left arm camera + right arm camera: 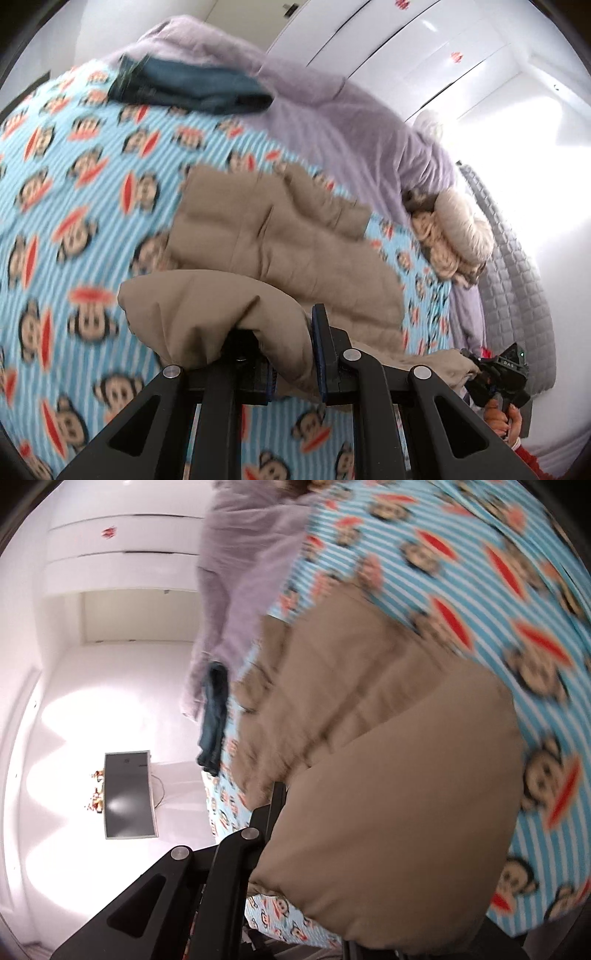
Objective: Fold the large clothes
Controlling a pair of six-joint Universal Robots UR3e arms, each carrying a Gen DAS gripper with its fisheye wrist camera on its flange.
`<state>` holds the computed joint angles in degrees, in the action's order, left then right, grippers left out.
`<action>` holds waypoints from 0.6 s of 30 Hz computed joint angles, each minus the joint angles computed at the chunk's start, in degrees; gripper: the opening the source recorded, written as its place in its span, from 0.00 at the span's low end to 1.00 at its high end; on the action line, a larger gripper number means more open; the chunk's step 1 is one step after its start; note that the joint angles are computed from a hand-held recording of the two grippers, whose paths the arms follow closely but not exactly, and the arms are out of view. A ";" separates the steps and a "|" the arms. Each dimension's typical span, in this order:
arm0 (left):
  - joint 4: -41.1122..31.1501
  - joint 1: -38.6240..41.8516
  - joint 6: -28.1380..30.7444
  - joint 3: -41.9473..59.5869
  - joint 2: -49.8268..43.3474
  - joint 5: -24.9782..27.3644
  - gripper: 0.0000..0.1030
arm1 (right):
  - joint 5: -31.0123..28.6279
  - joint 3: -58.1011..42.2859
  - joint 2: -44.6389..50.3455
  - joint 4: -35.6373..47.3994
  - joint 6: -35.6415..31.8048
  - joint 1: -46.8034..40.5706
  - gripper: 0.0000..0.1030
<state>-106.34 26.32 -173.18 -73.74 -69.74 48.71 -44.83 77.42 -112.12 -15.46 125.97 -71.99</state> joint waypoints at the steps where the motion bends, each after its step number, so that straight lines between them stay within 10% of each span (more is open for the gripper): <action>1: 2.34 -0.97 -1.28 1.45 -2.17 0.25 0.17 | 2.02 -1.90 1.61 -2.03 2.21 2.96 0.07; 9: 15.45 -14.29 -12.45 24.13 -31.89 11.96 0.17 | 5.66 -16.08 25.41 -47.08 39.03 33.19 0.07; 18: 12.68 -20.82 -13.32 51.47 -61.18 21.08 0.17 | -3.13 -31.70 52.16 -68.09 57.11 45.35 0.07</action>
